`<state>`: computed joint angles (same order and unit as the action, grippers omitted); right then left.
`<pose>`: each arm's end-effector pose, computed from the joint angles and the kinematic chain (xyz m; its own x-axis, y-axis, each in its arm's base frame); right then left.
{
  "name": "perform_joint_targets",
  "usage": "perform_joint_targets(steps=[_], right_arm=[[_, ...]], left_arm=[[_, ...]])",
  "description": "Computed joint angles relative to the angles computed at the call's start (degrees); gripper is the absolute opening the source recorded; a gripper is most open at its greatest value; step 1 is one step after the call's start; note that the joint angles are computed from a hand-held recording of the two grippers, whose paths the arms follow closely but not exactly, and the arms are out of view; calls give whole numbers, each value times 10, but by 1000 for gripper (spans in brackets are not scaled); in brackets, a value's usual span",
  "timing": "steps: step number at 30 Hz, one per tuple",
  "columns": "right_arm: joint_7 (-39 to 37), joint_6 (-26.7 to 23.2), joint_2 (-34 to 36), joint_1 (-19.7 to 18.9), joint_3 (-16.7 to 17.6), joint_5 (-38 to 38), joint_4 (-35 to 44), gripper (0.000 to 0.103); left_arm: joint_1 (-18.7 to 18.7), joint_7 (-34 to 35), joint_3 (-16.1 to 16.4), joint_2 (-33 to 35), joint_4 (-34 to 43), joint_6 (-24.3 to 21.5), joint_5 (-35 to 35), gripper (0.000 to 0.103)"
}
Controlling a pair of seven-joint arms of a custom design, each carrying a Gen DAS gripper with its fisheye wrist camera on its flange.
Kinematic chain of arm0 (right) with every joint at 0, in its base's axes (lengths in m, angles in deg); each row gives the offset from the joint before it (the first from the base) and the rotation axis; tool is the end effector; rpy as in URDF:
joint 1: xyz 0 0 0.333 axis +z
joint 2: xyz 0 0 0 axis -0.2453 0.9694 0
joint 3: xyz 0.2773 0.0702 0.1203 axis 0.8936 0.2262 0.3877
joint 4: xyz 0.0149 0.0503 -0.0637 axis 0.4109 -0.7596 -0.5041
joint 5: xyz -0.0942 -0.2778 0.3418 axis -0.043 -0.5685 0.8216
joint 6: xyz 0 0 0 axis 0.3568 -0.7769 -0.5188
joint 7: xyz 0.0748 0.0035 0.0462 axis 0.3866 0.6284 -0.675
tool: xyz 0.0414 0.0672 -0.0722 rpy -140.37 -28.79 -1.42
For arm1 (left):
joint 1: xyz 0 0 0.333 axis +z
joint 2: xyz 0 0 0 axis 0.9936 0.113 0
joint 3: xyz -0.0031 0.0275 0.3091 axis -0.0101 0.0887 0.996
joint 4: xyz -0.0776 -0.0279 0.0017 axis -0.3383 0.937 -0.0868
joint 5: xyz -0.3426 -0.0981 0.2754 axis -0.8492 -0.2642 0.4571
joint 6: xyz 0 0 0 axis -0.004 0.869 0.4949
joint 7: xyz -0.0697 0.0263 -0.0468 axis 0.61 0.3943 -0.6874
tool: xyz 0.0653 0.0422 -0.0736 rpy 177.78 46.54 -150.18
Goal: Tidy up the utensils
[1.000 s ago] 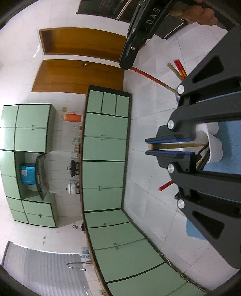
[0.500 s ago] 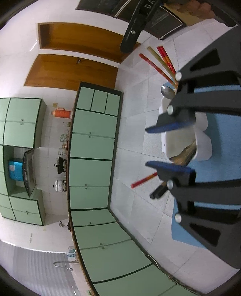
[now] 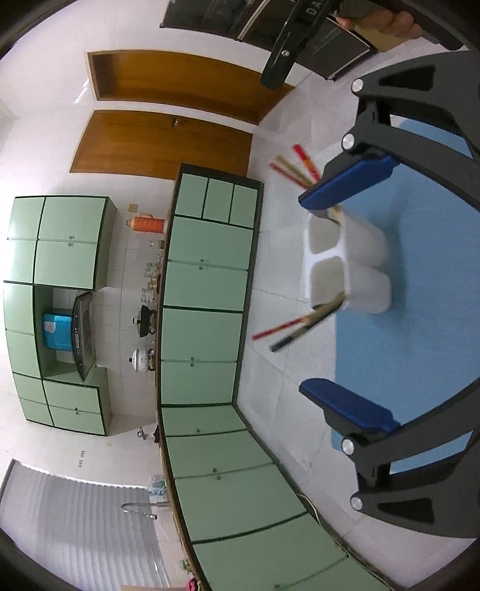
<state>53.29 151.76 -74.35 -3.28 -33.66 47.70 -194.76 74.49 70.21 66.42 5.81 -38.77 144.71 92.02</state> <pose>0.6173 0.0595 0.6251 0.1736 -0.9593 -0.2229 -0.3961 0.1392 -0.9076 0.6143 -0.2630 0.6259 -0.0892 -0.9936 0.0700 -0.3788 -0.0311 -0.9250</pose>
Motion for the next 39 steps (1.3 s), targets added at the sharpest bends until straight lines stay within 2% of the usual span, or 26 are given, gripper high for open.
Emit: perform_joint_targets(steps=[2, 4, 8, 13, 15, 27, 39], right_arm=[[-28, -11, -29, 9, -7, 25, -32, 71], [-12, -12, -57, 3, 2, 6, -70, 76], [-11, -18, -104, 16, -5, 14, -124, 84], [24, -29, -155, -1, 19, -38, -179, 91], [26, -32, -178, 4, 20, -50, -199, 97], [23, -21, -244, 34, 9, -60, -238, 97], [10, -1, -279, 50, 7, -59, -257, 97]], left_arm=[[-1, 13, -3, -22, -28, -2, -21, 92], [-1, 15, -7, -44, -55, -7, -32, 93], [0, 25, -15, -91, -110, -6, -54, 96], [-2, 53, -25, -140, -162, -11, -89, 97], [0, 51, -30, -159, -180, -10, -93, 97], [8, 59, -47, -248, -241, 0, -103, 97], [25, 38, -67, -290, -261, 10, -85, 97]])
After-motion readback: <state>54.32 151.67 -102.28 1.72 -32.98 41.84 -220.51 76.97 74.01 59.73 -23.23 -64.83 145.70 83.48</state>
